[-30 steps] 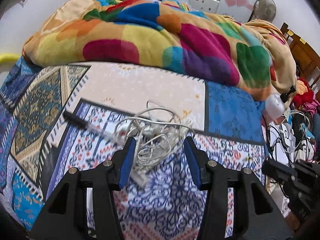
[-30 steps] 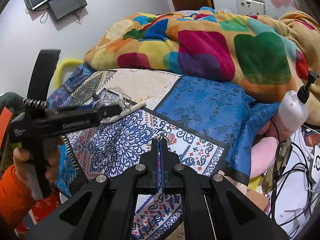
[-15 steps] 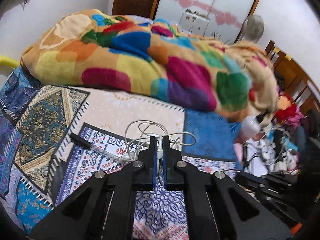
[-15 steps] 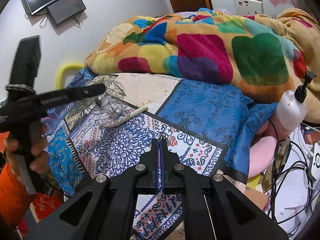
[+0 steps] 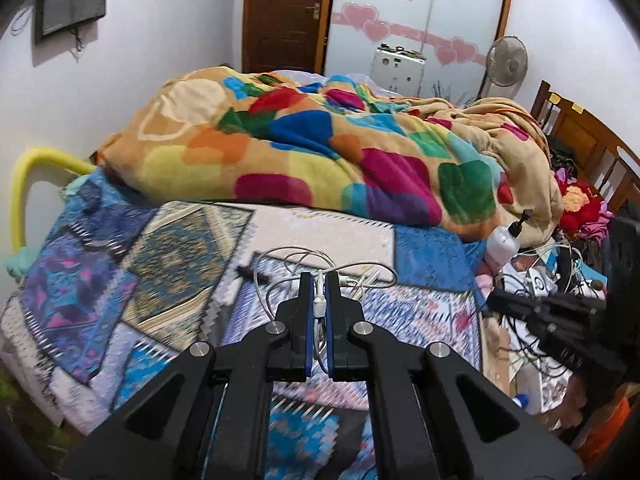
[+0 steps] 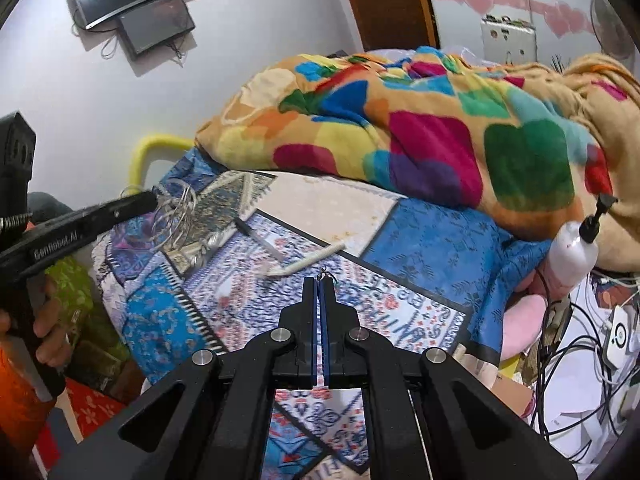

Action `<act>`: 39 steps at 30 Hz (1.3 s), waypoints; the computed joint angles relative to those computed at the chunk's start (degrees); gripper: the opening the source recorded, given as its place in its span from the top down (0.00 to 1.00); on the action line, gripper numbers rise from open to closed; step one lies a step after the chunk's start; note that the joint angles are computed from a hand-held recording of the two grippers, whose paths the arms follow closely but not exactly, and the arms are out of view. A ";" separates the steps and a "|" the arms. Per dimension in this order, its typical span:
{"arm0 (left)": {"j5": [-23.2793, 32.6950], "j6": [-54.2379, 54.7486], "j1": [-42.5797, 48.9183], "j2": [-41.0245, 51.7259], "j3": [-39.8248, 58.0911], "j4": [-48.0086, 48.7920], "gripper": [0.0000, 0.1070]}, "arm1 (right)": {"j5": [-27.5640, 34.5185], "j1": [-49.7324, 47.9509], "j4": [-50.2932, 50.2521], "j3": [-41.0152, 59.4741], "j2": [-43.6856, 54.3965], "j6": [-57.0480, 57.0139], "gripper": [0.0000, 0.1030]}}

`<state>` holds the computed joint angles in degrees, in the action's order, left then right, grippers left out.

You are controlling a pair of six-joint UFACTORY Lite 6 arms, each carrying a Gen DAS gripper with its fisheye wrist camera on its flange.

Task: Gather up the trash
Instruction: 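Carry the earphone cable with both grippers over the white bucket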

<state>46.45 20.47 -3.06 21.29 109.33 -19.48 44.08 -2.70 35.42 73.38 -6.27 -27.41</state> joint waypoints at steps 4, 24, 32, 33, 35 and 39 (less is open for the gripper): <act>0.91 3.59 4.82 -6.83 -6.66 -1.29 0.97 | 0.22 3.91 -2.33 0.57 -2.21 4.68 0.99; 10.54 29.52 42.68 -26.36 -25.25 -14.79 0.97 | -3.81 40.80 -25.89 6.76 -2.22 36.92 0.99; 17.06 42.57 61.82 -24.56 -24.18 -20.66 0.97 | -3.99 53.36 -33.31 15.94 6.79 47.07 0.99; 18.05 43.82 63.81 -23.92 -23.68 -21.14 0.97 | -4.04 54.32 -33.81 17.14 7.88 47.87 0.99; 19.56 46.86 68.05 -22.50 -22.90 -21.78 0.97 | -4.01 56.28 -34.57 19.88 10.47 49.53 0.99; 20.29 52.43 74.27 -20.37 -22.86 -22.53 0.97 | -2.96 60.20 -37.13 26.05 16.14 53.18 0.99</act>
<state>66.73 72.90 71.21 0.93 86.47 -42.00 41.11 57.50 -1.71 99.43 9.87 25.76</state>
